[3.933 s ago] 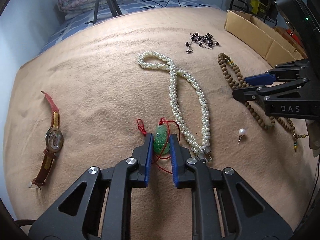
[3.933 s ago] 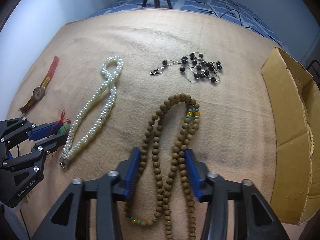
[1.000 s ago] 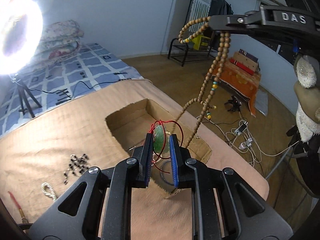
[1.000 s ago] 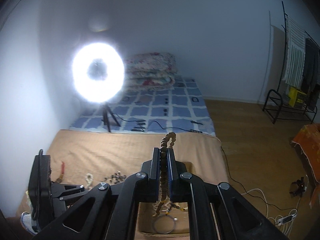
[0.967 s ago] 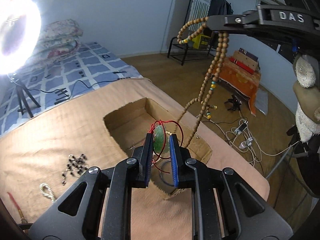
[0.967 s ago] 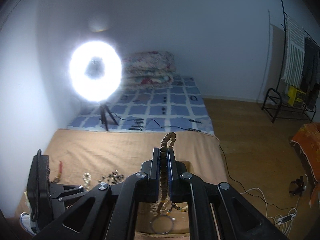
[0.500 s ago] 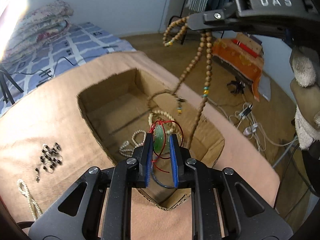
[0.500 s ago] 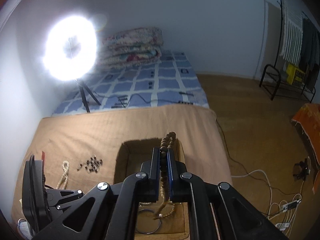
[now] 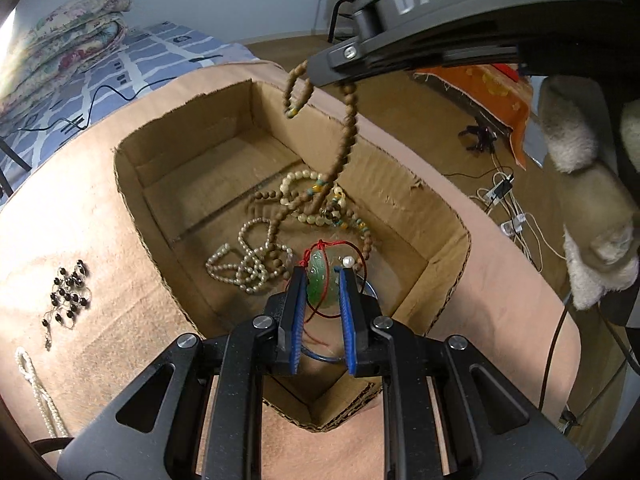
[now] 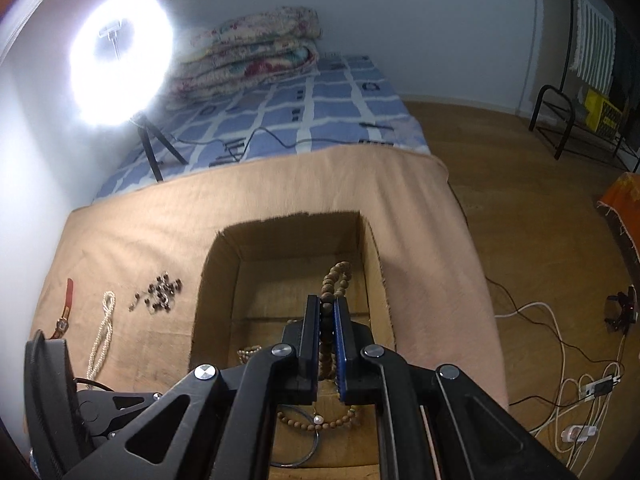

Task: Organize jewelry
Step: 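Open the right tool to drop the mala while the left releases the pendant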

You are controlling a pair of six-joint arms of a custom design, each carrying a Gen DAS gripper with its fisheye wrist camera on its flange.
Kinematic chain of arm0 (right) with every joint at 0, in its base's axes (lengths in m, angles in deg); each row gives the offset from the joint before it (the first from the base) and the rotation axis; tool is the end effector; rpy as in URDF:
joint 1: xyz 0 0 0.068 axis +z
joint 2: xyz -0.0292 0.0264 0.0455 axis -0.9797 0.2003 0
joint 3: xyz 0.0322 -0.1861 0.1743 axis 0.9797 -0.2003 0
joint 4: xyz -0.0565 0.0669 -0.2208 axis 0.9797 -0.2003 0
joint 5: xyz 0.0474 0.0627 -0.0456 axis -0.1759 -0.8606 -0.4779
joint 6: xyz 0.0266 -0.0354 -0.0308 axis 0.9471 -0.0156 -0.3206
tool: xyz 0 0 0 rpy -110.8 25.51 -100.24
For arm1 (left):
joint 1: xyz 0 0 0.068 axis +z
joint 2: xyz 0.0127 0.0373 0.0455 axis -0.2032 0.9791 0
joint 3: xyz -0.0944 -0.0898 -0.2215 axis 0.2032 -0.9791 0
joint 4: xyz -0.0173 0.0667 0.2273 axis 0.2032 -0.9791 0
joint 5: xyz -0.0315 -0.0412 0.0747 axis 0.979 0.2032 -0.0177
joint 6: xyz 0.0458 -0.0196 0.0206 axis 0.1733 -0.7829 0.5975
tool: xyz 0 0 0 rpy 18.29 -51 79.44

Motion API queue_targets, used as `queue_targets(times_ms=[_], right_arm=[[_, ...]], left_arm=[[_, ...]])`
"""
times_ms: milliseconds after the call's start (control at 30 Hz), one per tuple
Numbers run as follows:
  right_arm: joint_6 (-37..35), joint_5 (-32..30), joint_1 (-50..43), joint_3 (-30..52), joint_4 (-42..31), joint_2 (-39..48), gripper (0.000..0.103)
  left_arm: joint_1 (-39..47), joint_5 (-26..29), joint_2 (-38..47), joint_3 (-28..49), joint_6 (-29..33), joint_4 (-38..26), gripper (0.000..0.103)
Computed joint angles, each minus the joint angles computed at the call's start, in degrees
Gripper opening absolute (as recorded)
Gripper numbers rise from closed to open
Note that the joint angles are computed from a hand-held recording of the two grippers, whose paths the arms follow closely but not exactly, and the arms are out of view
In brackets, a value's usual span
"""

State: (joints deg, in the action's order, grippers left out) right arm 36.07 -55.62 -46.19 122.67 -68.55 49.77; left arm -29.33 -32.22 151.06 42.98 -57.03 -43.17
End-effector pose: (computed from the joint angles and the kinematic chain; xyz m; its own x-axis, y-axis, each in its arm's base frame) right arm 0.2796 0.1669 0.2560 -0.8227 0.1052 -0.5586 0.0344 0.9901 0.1358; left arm 0.2600 -0.0958 0.1987 -0.6420 0.5382 -0.5461 0.7034 0.6968 -0.1402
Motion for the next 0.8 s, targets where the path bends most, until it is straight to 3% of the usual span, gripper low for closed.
queue_targets(times_ms=[533,700,800], right_arm=[[2.21,-4.33,-1.4,-4.89,4.75,0.84,0.004],[2.4,-6.4,-2.38,-6.2,6.09,0.2,0.009],[2.58,-6.89,-2.53,-6.54,6.6,0.03,0.017]], left_arm=[[0.21,-0.3,1.59,0.21,-0.83,0.51,0.015],[0.74,0.29,1.28,0.15,-0.31,0.14,0.015],[0.92,0.42,0.86,-0.14,-0.42,0.08,0.015]])
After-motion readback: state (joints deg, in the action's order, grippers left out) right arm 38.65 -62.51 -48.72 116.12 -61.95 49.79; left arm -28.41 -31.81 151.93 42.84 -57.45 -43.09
